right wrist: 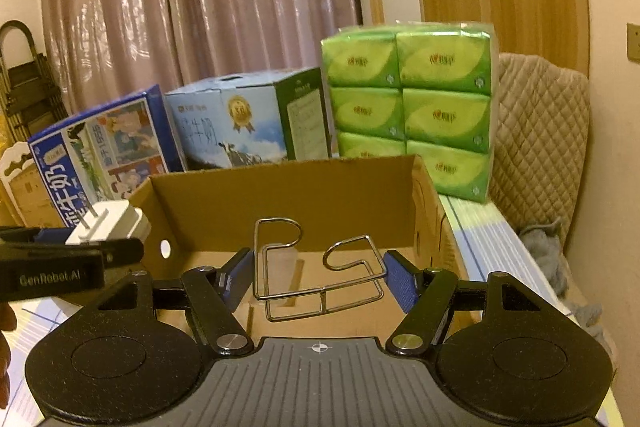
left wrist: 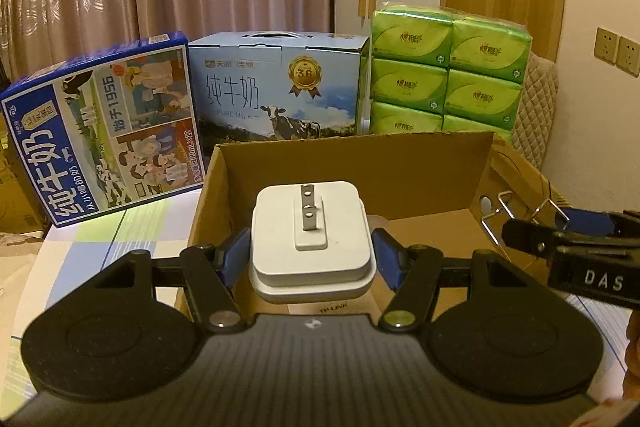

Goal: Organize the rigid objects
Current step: 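Lower the adapter into the box and open the left tool while the right tool carries the rack over, then lower the wire rack into the box and open the right tool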

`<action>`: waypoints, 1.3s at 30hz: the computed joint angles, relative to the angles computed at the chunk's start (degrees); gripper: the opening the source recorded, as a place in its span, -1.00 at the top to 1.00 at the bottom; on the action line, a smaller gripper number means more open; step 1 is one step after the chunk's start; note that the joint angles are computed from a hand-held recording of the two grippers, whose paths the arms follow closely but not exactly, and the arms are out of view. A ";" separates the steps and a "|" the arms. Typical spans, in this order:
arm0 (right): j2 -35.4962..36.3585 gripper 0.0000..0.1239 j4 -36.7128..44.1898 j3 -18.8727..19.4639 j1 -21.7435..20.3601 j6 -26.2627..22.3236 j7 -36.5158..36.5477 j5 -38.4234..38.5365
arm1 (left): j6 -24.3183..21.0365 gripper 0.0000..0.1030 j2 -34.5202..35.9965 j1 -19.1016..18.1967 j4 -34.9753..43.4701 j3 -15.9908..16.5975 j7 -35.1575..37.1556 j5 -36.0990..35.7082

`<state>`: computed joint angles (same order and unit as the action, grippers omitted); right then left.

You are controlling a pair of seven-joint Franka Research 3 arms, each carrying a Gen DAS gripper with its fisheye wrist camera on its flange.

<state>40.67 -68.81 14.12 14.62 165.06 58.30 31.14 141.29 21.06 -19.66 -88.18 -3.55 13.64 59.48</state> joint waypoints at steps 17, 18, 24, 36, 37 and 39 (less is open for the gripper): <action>0.57 -0.08 0.68 -0.67 0.63 -0.96 1.94 -0.79 | 0.43 -0.38 -1.16 0.63 -1.94 0.34 -2.85 0.43; 0.61 -0.08 0.73 -0.67 0.62 -1.10 2.04 -0.82 | 0.34 -0.38 -1.32 0.75 -2.11 0.29 -3.07 0.49; 0.61 -0.08 0.71 -0.71 0.64 -1.25 2.31 -0.90 | -0.06 -0.38 -1.65 1.16 -2.55 -0.16 -3.59 0.80; 0.67 -0.09 0.65 -1.14 0.74 -1.07 3.65 -1.51 | -0.03 -0.38 -1.81 1.33 -2.89 -0.37 -3.98 1.09; 0.65 -0.09 0.61 -1.20 0.75 -0.95 3.88 -1.49 | -0.02 -0.38 -1.78 1.35 -2.88 -0.39 -3.98 1.04; 0.73 -0.09 0.78 -1.50 0.88 -1.07 4.56 -1.66 | -0.02 -0.38 -1.78 1.37 -2.88 -0.42 -3.97 0.97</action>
